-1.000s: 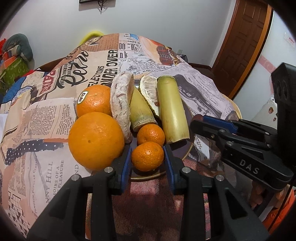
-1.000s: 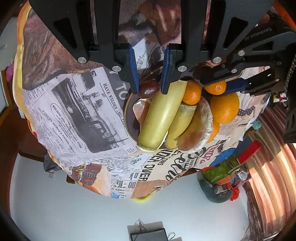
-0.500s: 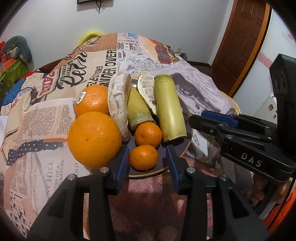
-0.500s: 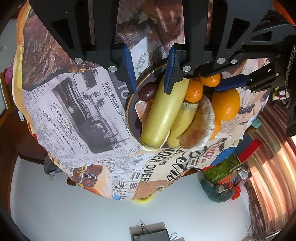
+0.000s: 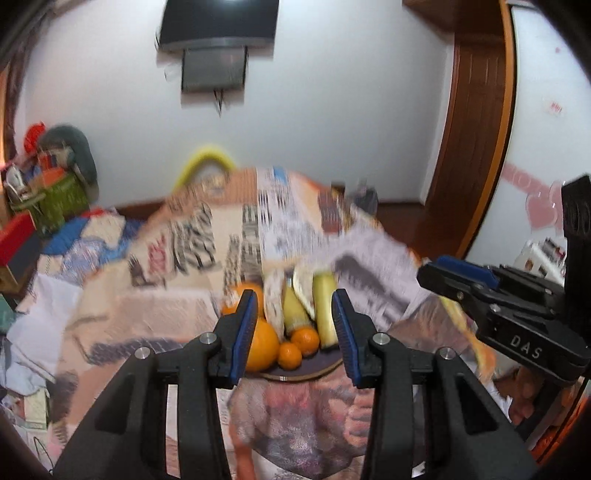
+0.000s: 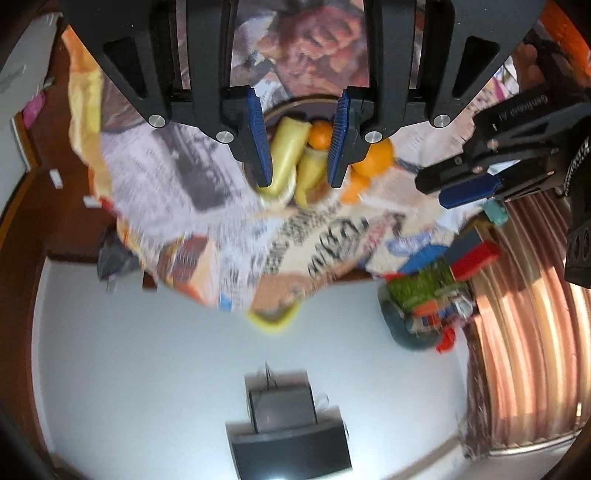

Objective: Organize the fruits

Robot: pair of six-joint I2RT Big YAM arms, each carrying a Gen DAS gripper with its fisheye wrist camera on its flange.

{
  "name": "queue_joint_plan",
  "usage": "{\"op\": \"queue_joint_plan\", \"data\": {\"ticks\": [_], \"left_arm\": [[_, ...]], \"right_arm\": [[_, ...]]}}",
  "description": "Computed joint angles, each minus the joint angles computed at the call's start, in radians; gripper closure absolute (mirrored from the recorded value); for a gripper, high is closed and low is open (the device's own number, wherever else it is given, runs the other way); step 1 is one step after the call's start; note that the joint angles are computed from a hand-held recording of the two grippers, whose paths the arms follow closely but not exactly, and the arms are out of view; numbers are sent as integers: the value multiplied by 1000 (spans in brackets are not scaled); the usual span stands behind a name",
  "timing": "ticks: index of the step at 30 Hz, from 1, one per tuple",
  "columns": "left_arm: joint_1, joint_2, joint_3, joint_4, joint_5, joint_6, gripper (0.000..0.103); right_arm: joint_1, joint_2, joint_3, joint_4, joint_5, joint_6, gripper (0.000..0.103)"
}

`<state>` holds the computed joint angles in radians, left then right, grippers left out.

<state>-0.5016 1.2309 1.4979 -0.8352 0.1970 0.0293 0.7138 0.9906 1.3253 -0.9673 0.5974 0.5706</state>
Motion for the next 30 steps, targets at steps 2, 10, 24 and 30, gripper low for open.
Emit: {"op": "queue_joint_plan", "data": {"ticks": [2,10,24,30], "left_arm": [[8,-41,-2,29,3,-4,59],[24,-211,-63,168,-6,-19,31],[55,-314,-120,220,-5,-50,0],[48,-315,-123,218,-9,-46,0]], "right_arm": [[59,-11,27,3,79,-6,75],[279,-12,99,44,407,-48,49],[368,12,98,119,601,-99,6],[388,13,99,116,633,-94,0]]}}
